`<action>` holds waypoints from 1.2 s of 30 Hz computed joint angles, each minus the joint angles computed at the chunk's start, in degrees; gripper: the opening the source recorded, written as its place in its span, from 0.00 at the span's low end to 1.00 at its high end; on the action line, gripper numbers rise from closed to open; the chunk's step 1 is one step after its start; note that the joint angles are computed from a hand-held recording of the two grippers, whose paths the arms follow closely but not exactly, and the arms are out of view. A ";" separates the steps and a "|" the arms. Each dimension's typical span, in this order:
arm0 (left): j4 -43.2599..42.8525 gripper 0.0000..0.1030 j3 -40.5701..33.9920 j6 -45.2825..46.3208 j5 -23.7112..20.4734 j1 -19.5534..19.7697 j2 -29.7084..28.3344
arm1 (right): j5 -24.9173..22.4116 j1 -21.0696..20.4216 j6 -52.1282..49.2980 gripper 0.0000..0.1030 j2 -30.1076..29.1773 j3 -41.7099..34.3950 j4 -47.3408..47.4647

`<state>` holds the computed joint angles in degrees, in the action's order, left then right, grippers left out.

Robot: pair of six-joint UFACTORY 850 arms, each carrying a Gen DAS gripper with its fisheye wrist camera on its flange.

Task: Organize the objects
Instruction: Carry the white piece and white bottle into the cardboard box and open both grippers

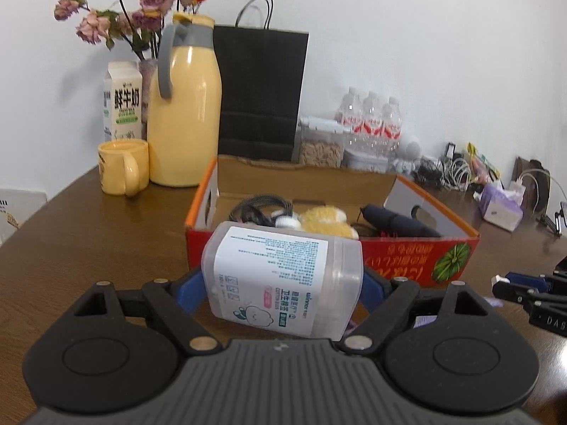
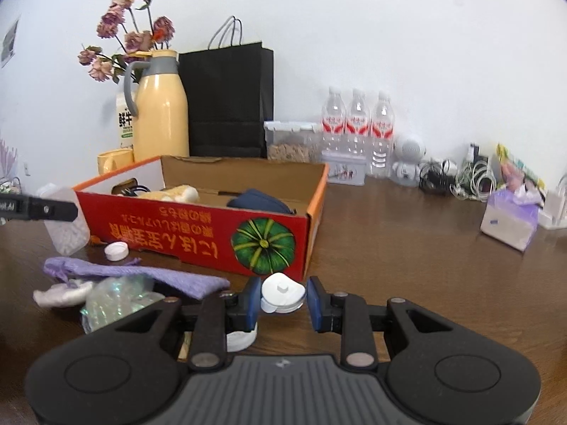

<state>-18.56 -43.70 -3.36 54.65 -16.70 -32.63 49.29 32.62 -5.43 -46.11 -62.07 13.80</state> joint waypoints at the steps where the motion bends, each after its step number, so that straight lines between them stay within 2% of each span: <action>1: -0.11 0.83 0.14 0.05 0.30 0.05 0.35 | 0.25 0.18 -0.14 0.26 0.21 0.11 -0.11; 8: -0.41 0.83 -0.81 0.76 1.14 0.33 1.83 | 1.83 1.03 -0.79 0.26 1.56 -0.95 -2.41; 13: -1.52 0.83 -3.60 2.42 0.08 0.29 1.42 | 0.72 2.08 -1.42 0.26 0.57 -5.18 -4.75; 18: -2.90 0.83 -6.71 2.63 -0.61 0.43 -0.03 | -2.30 3.08 -1.11 0.26 -2.26 -11.72 -5.26; 28: -8.87 0.84 -16.23 6.29 -6.49 0.81 -4.95 | -10.61 3.34 -6.41 0.26 -10.23 -27.72 1.97; 33: -9.11 0.84 -20.81 8.12 -12.51 1.47 -7.62 | -12.94 2.65 -5.50 0.26 -12.09 -29.77 3.03; 36: -10.89 0.84 -22.59 10.73 -14.15 1.22 -8.85 | -14.80 2.26 -4.59 0.26 -12.79 -30.67 2.43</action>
<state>-29.44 -66.30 7.37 40.50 -15.48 -41.47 34.49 34.88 -10.01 -58.90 -92.74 16.22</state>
